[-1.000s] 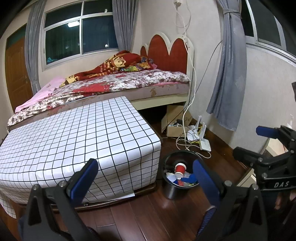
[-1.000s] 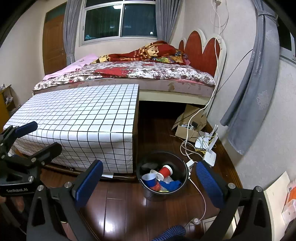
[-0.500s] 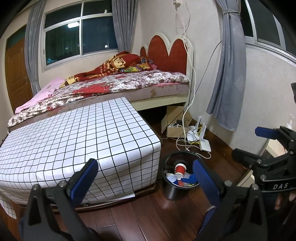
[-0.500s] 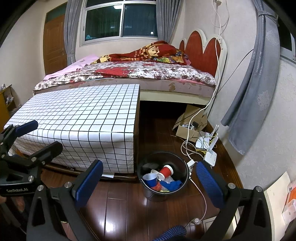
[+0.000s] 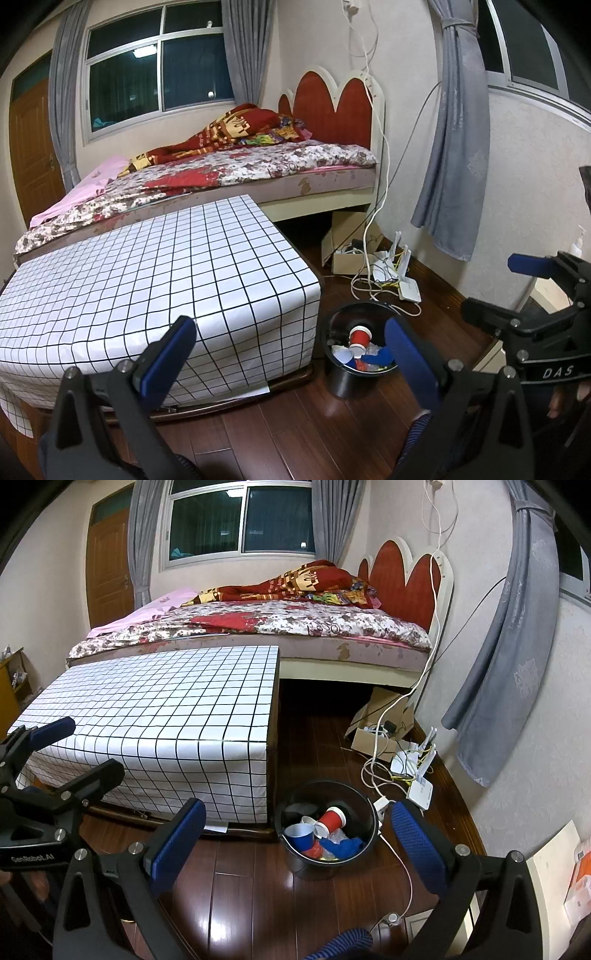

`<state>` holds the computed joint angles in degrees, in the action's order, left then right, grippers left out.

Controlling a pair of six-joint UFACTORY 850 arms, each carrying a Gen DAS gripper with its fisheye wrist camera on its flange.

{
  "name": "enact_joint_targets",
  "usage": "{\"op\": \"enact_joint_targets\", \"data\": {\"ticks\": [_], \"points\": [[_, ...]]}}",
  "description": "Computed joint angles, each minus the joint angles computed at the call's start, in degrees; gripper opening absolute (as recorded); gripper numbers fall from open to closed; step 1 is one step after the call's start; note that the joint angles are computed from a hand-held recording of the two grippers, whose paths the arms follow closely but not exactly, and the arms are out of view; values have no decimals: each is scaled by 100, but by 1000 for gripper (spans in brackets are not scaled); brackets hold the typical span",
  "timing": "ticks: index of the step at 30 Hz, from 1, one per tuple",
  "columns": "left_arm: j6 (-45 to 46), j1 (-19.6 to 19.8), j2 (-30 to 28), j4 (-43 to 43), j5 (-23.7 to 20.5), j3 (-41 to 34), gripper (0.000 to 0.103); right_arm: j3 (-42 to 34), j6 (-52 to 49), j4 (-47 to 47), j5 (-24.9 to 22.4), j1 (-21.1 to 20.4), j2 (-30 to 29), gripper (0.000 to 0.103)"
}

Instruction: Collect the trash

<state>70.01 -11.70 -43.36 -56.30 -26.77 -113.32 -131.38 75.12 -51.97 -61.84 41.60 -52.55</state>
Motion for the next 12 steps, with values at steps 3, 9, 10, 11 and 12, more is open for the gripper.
{"op": "enact_joint_targets", "data": {"ticks": [3,9,10,11,12], "points": [[-124,-5,1,111,52,-11,102,13,4,-1,7,0,7,102],[134,11,10,-94,151,24,102,6,7,-5,3,0,3,102],[204,16,16,-163,138,37,102,8,4,-2,2,-2,4,102],[176,20,1,-127,76,5,102,19,8,-1,9,-3,11,102],[111,20,-12,-70,19,-13,102,-4,7,2,1,4,-2,102]]}}
